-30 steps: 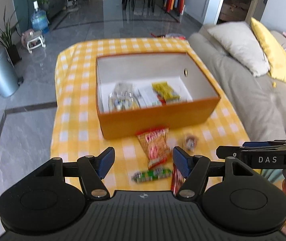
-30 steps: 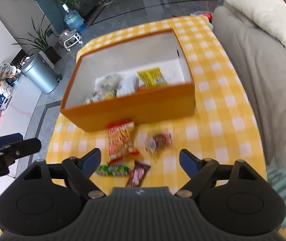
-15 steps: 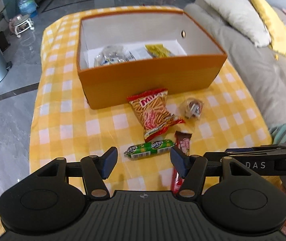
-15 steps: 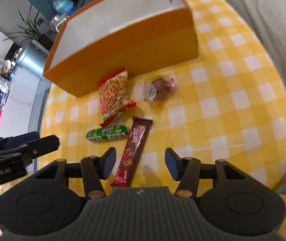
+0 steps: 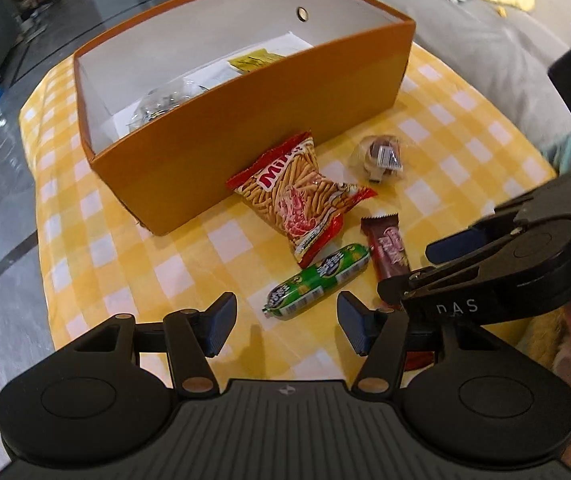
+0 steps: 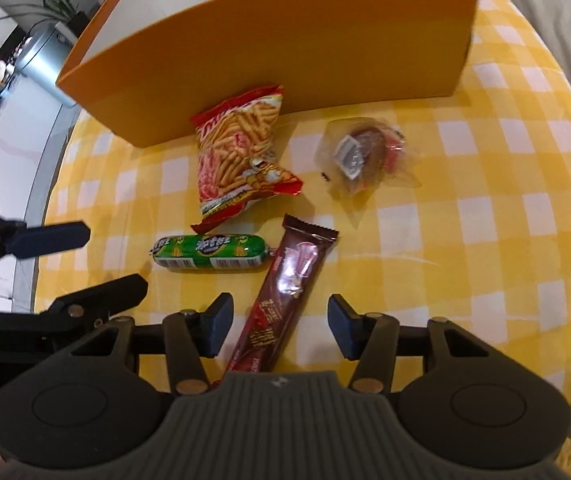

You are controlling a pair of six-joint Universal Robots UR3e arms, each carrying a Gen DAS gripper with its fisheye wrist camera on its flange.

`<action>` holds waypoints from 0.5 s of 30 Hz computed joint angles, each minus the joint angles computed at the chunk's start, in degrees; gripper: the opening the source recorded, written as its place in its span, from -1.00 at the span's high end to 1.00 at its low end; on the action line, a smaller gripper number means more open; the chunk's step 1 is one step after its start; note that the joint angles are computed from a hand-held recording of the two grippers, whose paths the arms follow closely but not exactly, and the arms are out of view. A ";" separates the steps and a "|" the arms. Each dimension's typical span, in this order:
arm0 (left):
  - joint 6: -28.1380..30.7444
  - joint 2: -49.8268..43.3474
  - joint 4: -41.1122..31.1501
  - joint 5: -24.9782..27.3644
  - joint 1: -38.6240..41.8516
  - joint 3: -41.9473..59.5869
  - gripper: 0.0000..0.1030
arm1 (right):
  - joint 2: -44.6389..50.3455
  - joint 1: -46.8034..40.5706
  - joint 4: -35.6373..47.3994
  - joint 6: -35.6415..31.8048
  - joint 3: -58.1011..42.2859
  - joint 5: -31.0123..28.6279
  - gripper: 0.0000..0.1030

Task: Organize snacks
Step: 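Grasp the brown chocolate bar with the right tool while the left tool grasps the green sausage stick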

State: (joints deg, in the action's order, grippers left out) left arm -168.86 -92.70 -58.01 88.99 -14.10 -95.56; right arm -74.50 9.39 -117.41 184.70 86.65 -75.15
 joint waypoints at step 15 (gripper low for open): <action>9.61 -7.40 1.26 -1.39 -0.37 3.24 -0.32 | 3.38 1.21 1.45 -2.66 -2.46 -2.85 0.51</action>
State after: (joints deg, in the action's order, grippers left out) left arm -159.25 -100.10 -56.75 87.60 -14.48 -92.31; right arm -71.12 10.60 -115.96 182.04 84.19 -78.00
